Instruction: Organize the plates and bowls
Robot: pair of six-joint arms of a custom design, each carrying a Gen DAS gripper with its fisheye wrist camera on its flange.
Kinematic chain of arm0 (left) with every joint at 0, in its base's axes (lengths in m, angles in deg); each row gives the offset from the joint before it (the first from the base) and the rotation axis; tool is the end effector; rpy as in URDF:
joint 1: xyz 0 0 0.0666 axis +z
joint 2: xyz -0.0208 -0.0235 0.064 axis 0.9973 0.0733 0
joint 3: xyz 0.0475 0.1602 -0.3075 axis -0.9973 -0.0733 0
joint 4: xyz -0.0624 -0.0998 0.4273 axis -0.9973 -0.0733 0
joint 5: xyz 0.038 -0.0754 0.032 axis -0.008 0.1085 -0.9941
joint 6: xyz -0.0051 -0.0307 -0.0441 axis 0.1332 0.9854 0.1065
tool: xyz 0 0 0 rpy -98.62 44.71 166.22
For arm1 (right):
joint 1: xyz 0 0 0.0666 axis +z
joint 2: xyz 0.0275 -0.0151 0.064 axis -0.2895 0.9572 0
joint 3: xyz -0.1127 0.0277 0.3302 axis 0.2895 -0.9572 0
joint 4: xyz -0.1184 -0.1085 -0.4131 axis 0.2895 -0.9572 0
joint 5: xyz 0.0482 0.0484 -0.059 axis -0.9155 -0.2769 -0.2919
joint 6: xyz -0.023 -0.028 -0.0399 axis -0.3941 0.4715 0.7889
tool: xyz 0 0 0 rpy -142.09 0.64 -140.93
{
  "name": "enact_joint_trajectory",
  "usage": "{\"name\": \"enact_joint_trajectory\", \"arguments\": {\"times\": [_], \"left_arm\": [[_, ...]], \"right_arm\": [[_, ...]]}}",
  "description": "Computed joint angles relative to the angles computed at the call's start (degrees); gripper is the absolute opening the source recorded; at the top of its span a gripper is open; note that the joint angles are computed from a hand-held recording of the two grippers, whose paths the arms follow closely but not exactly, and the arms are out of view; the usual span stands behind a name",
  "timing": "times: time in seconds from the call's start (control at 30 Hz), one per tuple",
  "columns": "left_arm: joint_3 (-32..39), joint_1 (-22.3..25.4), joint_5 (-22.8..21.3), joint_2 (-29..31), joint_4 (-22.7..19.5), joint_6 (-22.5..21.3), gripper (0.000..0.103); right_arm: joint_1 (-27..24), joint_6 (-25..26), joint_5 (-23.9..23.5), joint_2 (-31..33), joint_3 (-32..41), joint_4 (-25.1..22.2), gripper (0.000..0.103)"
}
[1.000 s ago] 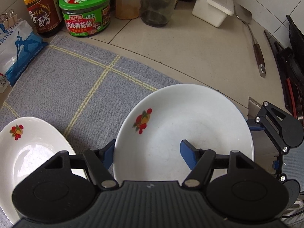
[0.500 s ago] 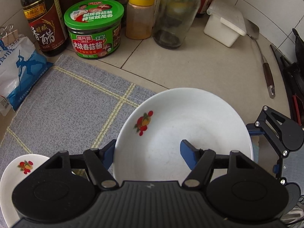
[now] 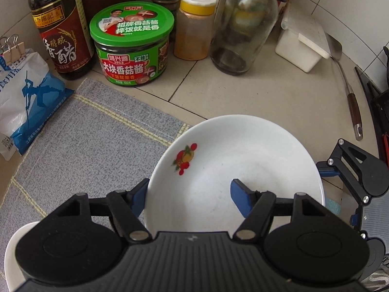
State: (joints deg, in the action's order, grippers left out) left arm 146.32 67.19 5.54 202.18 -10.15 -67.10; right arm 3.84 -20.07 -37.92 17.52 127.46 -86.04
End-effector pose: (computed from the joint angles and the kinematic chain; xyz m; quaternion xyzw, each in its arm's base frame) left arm 0.6810 -0.2411 0.4146 0.3720 0.9034 -0.1427 0.1586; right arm 0.5003 0.1905 0.3974 -0.2362 0.9064 0.0691 0.3433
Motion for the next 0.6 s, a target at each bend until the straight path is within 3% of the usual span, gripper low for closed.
{"name": "enact_joint_trajectory", "arguments": {"times": [0.33,0.5,0.6], "left_arm": [[-0.01,-0.06,0.53,0.60,1.40,0.74,0.070],[-4.44,-0.03,0.38,-2.22,4.04,1.55,0.078],[-9.90,-0.07,-1.21,-6.13,7.86,1.96,0.083]], "right_arm": [[-0.49,-0.93,-0.27,0.75,0.38,-0.14,0.103],[-0.27,-1.39,0.12,0.38,0.04,0.07,0.103],[-0.12,-1.69,0.44,0.09,0.00,-0.19,0.103]]}}
